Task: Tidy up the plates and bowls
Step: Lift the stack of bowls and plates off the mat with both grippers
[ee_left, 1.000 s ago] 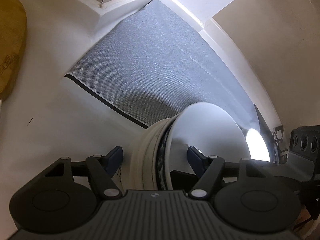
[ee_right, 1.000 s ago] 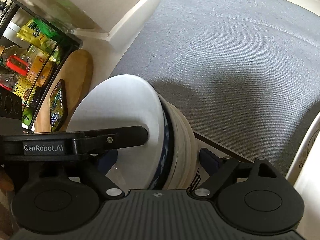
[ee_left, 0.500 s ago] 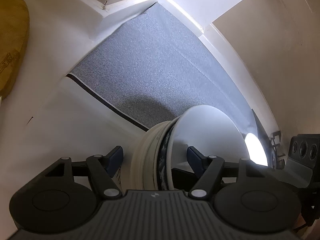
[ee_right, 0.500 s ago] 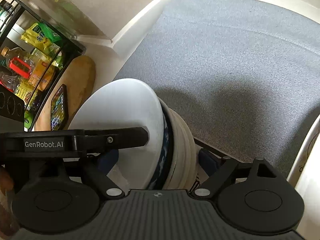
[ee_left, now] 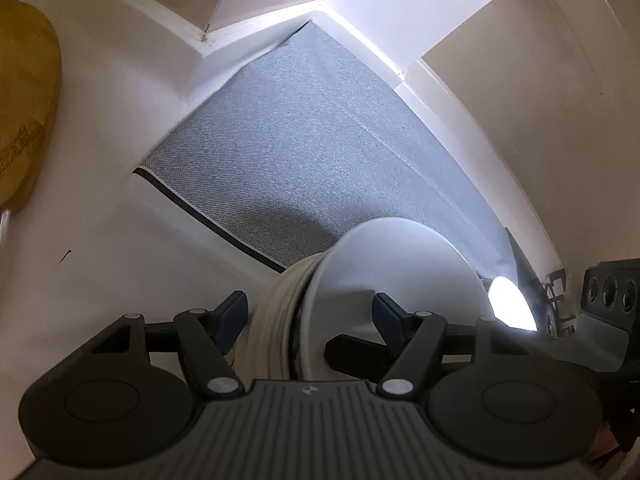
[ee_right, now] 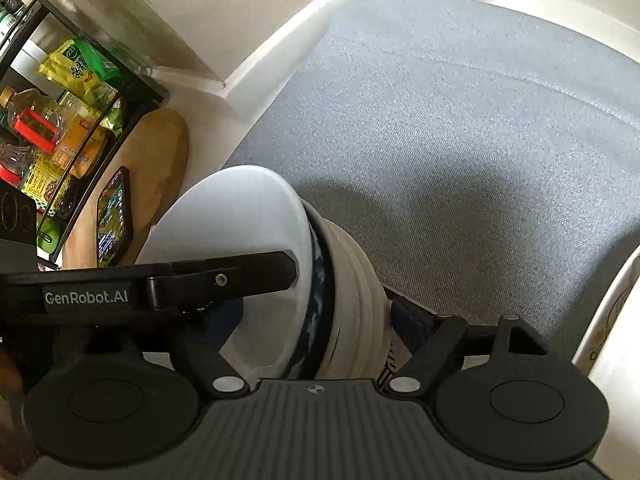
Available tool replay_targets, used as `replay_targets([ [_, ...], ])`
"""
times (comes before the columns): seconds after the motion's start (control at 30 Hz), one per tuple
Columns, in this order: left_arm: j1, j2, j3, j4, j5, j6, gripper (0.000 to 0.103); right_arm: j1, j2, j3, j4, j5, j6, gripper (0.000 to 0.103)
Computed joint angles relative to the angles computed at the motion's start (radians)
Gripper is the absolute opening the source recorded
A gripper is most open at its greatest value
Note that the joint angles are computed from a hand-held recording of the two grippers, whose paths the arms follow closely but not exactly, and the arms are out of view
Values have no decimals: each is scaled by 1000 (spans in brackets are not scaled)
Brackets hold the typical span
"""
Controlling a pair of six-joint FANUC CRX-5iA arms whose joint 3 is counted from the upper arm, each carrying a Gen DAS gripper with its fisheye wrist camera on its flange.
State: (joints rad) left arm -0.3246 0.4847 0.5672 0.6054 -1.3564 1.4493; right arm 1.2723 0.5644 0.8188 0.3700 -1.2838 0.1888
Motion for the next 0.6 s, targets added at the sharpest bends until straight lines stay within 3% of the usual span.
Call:
replay_targets([
  [0.2, 7, -3, -10, 7, 3, 20, 62, -4, 18, 37, -8, -25, 45, 82],
  [0.37, 17, -13, -51, 40, 25, 0, 63, -10, -3, -1, -21, 14, 39, 87],
  [0.5, 33, -13, -110, 116, 42, -8, 69, -6, -58, -123, 14, 116, -15, 88],
  [0.6, 32, -34, -141, 119, 70, -8, 70, -4, -41, -92, 16, 89, -17, 87],
])
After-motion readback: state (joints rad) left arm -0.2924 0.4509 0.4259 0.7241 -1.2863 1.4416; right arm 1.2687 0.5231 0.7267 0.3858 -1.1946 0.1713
